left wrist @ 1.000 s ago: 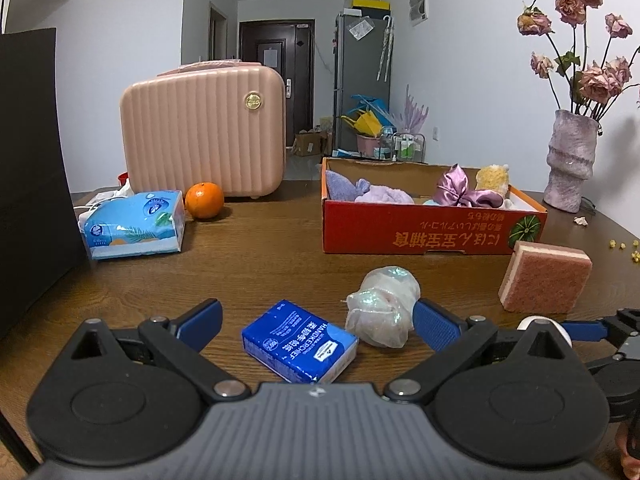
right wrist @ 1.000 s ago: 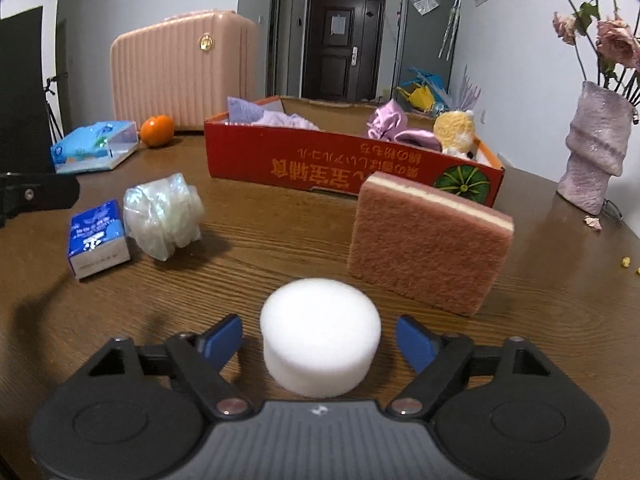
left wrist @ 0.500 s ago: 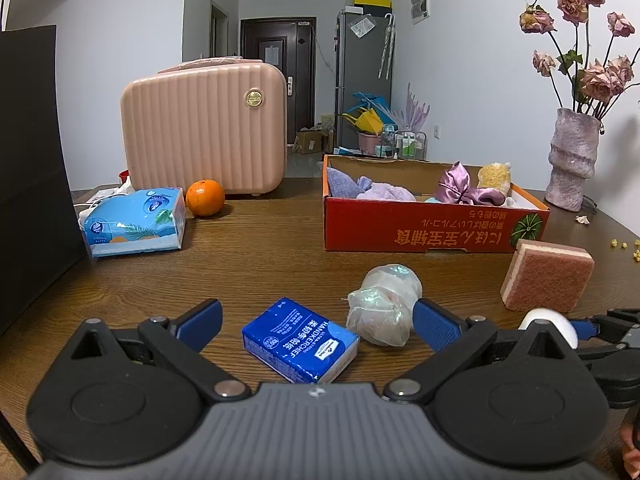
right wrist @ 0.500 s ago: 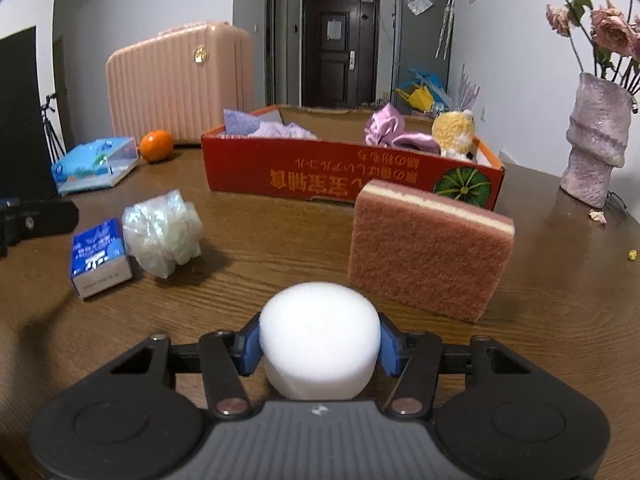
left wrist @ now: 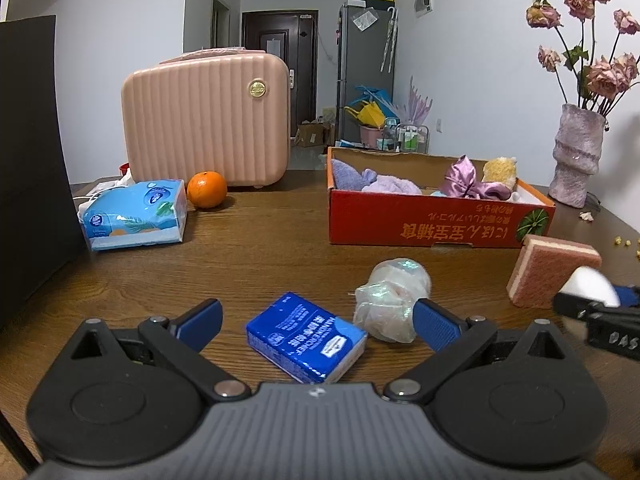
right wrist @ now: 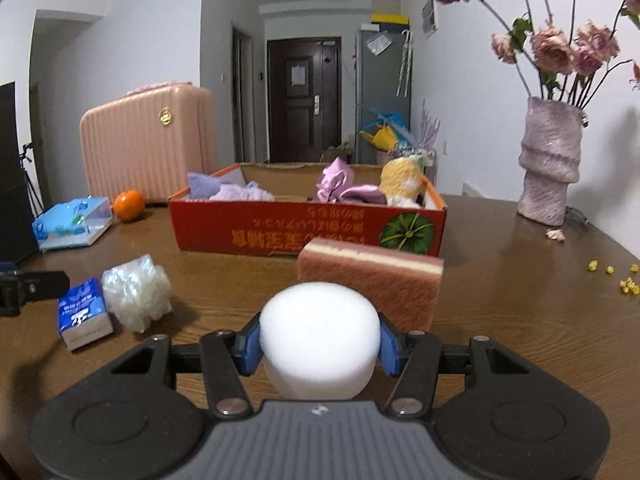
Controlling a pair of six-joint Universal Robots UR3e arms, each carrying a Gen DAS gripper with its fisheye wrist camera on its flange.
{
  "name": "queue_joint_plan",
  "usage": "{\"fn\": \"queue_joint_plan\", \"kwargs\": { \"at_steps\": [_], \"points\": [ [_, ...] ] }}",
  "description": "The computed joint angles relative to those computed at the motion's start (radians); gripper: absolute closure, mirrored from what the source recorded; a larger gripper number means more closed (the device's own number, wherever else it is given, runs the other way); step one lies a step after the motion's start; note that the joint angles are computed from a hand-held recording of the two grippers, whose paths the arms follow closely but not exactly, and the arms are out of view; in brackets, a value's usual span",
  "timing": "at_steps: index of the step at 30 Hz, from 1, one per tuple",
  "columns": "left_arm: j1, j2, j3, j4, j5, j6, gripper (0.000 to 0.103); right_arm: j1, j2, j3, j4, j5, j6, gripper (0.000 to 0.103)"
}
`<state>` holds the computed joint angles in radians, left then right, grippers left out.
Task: Organize soft objects
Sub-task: 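Grasp the blue HANDKERCHIEF tissue pack with the left tool while the right tool holds the foam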
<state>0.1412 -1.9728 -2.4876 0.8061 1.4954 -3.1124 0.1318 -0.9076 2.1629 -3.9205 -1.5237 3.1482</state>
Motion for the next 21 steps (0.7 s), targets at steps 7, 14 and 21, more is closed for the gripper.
{"fn": "queue_joint_plan", "kwargs": {
  "at_steps": [7,14,21],
  "points": [
    [0.074,-0.011,0.005,-0.045,-0.068,0.086,0.000,-0.017,-0.003,0.019,-0.034,-0.012,0.027,0.048],
    [0.120,-0.032,0.035,-0.128,-0.119,0.162,0.000,-0.014,0.002,0.011,-0.025,-0.017,0.030,0.048],
    [0.134,-0.078,0.114,-0.214,-0.168,0.249,0.000,-0.010,0.008,0.000,-0.008,-0.028,0.029,0.048]
  ]
}}
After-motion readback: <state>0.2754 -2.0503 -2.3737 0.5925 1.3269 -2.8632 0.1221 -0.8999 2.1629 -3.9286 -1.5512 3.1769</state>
